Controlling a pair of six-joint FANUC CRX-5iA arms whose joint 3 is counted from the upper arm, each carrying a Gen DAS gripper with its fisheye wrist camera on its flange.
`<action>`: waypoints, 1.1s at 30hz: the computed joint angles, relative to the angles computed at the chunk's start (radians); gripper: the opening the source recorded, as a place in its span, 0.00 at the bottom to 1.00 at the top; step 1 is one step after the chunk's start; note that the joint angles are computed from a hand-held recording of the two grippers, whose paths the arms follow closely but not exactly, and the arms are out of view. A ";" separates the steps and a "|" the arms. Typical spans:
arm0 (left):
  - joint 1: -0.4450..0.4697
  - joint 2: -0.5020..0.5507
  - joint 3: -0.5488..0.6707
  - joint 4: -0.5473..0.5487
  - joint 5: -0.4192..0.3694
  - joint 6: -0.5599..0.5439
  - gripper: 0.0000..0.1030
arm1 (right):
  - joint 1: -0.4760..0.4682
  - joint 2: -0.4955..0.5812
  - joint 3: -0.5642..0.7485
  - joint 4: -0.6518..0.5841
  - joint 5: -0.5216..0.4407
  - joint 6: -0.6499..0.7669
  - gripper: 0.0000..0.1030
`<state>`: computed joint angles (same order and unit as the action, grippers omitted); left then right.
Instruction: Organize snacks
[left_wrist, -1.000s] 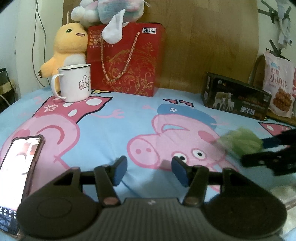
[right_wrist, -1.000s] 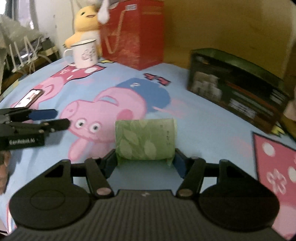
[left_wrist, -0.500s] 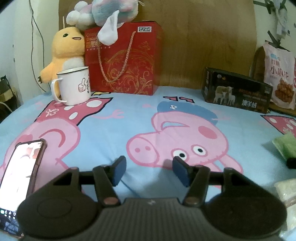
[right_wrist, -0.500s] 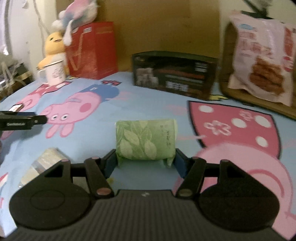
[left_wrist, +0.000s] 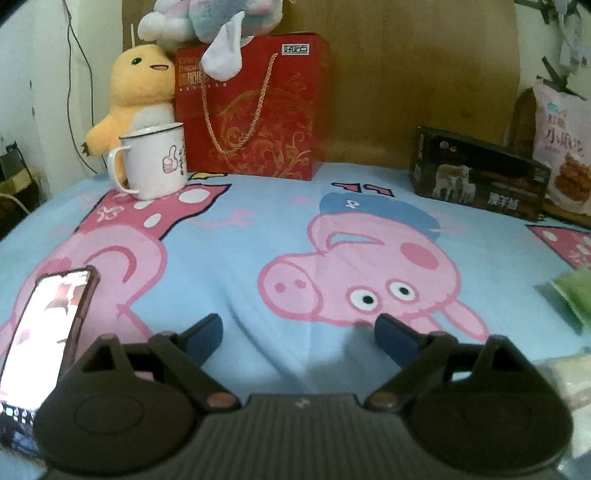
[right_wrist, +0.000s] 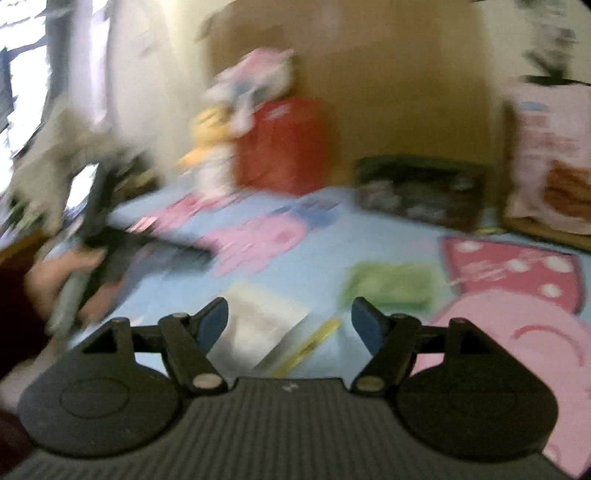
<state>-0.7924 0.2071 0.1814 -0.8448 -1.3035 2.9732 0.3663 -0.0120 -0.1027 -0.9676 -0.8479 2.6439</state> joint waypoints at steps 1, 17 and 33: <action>-0.004 -0.009 -0.010 0.002 0.014 0.014 0.90 | 0.017 -0.006 -0.009 0.037 -0.003 -0.009 0.73; -0.038 -0.107 -0.124 0.046 0.337 0.066 0.65 | 0.229 0.056 -0.011 0.216 0.174 -0.129 0.62; -0.066 -0.057 -0.054 0.039 0.217 0.070 0.80 | 0.237 0.040 -0.040 0.250 0.234 -0.229 0.79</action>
